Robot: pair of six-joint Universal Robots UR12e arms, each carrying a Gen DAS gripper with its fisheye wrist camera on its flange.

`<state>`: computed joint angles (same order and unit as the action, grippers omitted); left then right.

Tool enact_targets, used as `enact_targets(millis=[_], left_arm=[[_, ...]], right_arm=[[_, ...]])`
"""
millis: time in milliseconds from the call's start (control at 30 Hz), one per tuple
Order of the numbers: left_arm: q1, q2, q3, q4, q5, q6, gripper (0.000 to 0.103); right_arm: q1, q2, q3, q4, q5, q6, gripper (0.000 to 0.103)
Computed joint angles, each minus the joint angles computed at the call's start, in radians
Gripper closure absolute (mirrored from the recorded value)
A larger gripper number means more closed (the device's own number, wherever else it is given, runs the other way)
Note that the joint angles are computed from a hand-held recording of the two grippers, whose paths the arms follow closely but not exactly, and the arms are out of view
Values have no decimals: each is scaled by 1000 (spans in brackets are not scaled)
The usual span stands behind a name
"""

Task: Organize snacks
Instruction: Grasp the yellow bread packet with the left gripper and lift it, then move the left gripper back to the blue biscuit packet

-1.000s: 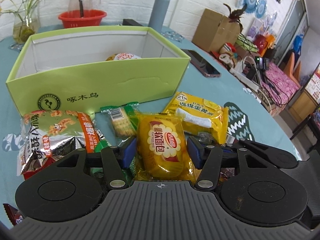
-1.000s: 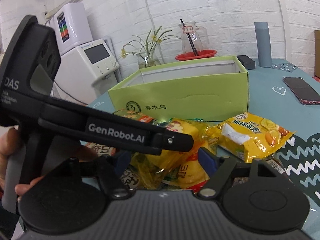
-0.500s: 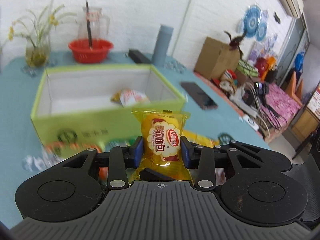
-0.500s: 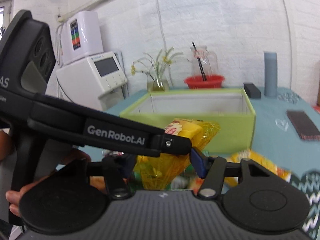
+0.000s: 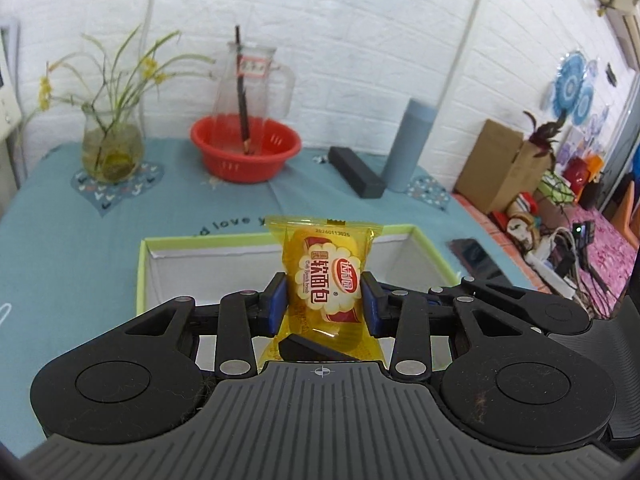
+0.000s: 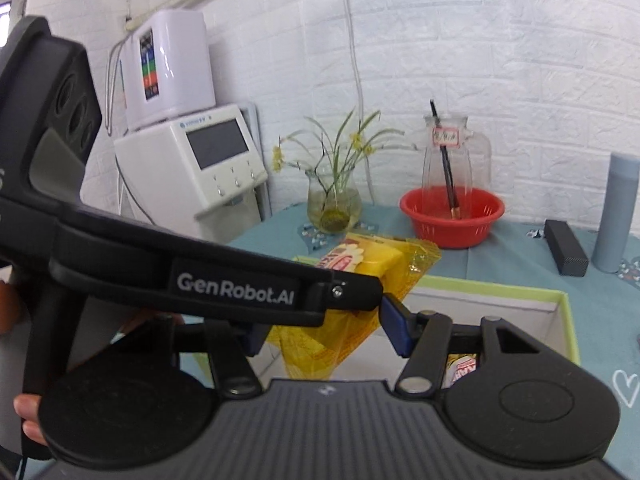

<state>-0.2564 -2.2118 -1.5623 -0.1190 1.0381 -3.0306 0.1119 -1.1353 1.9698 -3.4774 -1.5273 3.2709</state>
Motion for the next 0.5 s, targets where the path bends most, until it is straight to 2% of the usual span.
enact_targets(millis=[67,100,133,167,300,400,500], left_arm=[[0,-23,23,-32,6,-5,86],[-2,-33,30,-35,13,-2,83],[-5,-38,35,-39,38,3,72],[-7,-38,37,-45,63,3,67],[12,-2,-23,63,58,-30,64],[31,45,-101,157,17,-52,57],[40,98,-196,212,2,-43,53]], right_arm=[[-4,18,-14,37,6,-12,43],[-3,24,-20,55,-2,-20,43],[-3,28,-23,74,-21,-30,44],[-2,26,-20,78,-45,-34,44],[-8,-31,56,-26,-97,8,37],[17,-82,127,-107,-155,10,31],[38,-125,206,-161,-169,44,30]])
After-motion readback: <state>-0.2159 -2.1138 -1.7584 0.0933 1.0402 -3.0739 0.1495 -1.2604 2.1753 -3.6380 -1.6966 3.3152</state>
